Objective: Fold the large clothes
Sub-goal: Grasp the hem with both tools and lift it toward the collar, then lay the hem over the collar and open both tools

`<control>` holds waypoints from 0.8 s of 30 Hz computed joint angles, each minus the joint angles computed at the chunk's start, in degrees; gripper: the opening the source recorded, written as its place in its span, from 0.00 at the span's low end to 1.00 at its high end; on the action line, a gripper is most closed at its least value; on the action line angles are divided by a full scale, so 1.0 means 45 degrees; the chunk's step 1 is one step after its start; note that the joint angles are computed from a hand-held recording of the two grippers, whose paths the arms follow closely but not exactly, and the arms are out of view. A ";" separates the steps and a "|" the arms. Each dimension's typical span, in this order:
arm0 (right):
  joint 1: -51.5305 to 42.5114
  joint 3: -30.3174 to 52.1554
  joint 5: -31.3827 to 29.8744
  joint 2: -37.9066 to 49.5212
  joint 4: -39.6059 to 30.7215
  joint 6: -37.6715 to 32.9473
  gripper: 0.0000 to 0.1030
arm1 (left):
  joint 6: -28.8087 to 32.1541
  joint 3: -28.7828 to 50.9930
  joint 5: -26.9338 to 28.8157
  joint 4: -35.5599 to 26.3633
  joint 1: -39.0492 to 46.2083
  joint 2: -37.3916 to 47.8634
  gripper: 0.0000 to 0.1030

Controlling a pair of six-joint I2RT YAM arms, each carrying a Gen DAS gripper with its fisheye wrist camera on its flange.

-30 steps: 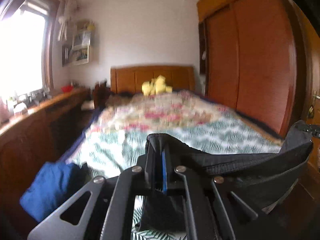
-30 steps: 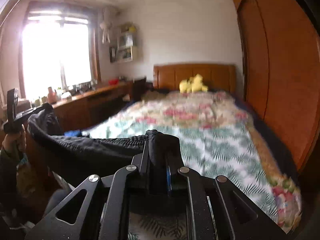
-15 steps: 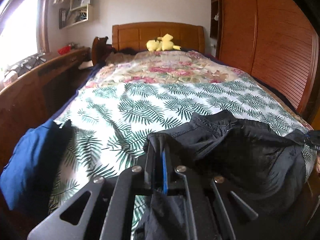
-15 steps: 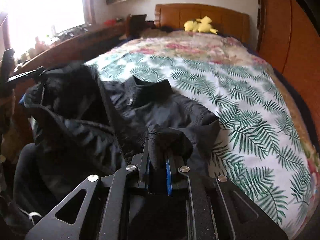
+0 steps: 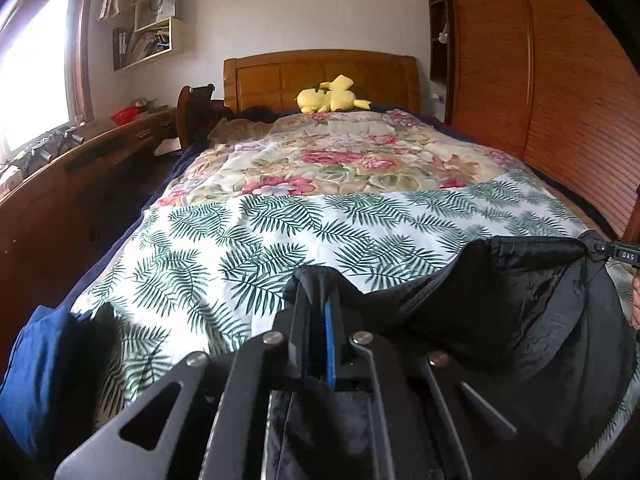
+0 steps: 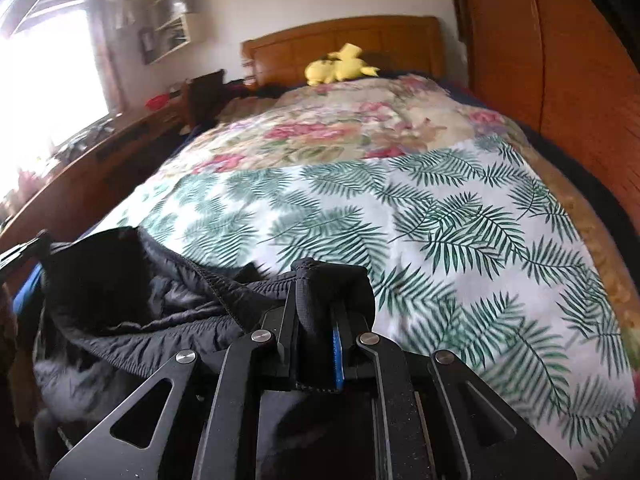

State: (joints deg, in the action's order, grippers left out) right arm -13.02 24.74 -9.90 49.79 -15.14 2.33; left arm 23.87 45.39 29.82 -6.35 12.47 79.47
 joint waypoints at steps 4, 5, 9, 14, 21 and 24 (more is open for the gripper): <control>0.0461 0.0032 0.0686 0.2491 0.1772 0.0175 0.10 | -0.0118 -0.0026 -0.0775 0.0552 -0.0608 0.0755 0.04; 0.0572 -0.0024 0.0793 0.2704 0.1955 0.0192 0.10 | -0.0090 -0.0152 -0.0780 0.0682 -0.0600 0.0754 0.04; 0.0983 -0.0368 0.1325 0.2863 0.2444 0.0214 0.10 | -0.0142 -0.0394 -0.0606 0.0794 -0.0444 0.0698 0.04; 0.1615 -0.0378 0.2161 0.2402 0.2009 0.0229 0.13 | -0.0081 -0.0421 -0.0605 0.0500 -0.0355 0.0479 0.05; 0.2499 -0.0334 0.3128 0.0747 0.0744 0.0399 0.22 | 0.0846 -0.0805 -0.0457 -0.0401 0.0209 -0.0337 0.16; 0.3214 -0.0184 0.4140 -0.0096 0.0051 0.0403 0.36 | 0.0977 -0.1387 -0.0391 -0.0266 0.0609 -0.1159 0.20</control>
State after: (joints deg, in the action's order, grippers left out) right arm 1.44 23.91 8.74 49.35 -14.91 4.15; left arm 28.27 39.15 28.06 -7.55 15.21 74.26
